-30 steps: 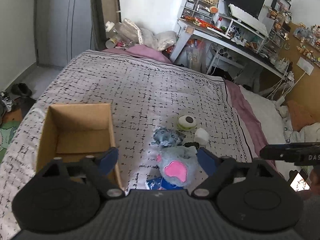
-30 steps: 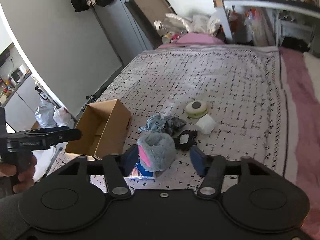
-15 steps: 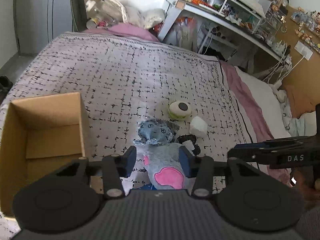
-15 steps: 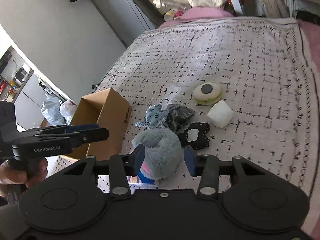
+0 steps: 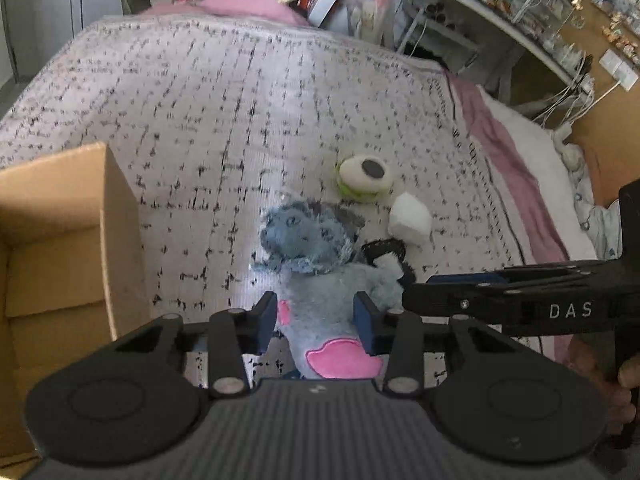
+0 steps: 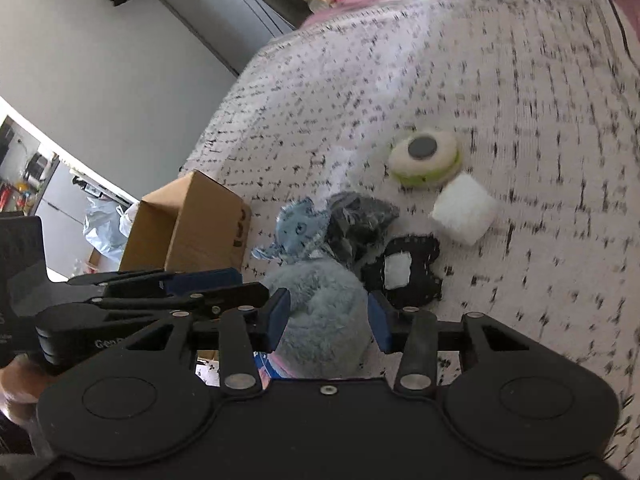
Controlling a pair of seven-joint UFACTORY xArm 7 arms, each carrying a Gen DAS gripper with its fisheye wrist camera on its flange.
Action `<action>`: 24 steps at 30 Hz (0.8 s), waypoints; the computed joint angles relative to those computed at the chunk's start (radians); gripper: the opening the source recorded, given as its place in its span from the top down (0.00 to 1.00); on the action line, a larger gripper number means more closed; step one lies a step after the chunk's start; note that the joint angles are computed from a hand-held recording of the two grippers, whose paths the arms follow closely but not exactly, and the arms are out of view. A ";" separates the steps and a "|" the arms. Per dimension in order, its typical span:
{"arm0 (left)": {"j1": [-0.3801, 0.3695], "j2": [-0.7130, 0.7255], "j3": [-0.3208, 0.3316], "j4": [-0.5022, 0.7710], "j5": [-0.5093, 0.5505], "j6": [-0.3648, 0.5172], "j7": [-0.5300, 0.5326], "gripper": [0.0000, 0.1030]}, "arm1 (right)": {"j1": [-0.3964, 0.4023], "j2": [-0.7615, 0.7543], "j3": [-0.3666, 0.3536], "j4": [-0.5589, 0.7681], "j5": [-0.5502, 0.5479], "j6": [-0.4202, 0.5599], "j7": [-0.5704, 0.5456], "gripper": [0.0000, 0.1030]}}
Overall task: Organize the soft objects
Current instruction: 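Lift the grey plush with both tools and carry it toward the cardboard box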
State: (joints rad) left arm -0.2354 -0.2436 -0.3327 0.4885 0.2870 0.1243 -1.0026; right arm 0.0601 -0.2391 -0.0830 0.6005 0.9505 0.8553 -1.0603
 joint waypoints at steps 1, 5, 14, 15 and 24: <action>-0.018 0.008 0.017 -0.001 -0.019 -0.007 0.015 0.60 | 0.000 0.003 0.007 -0.004 -0.015 -0.010 0.015 0.58; -0.091 0.028 0.075 -0.015 -0.115 -0.035 0.077 0.60 | -0.003 0.012 0.002 -0.014 -0.028 0.019 0.041 0.70; -0.144 -0.008 0.086 -0.046 -0.248 -0.050 0.166 0.71 | 0.002 -0.070 -0.010 -0.058 -0.011 0.035 0.021 0.83; -0.130 -0.023 0.070 -0.049 -0.239 -0.048 0.156 0.71 | 0.004 -0.085 -0.012 -0.063 -0.009 0.035 0.022 0.83; 0.009 -0.195 -0.082 -0.057 -0.085 0.021 0.038 0.71 | 0.048 -0.233 -0.040 -0.091 -0.008 0.028 0.001 0.83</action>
State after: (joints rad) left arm -0.2265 -0.4389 -0.4150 0.4312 0.2019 0.1455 -0.9645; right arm 0.1086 -0.4721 -0.1234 0.5097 0.9428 0.8830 -1.0595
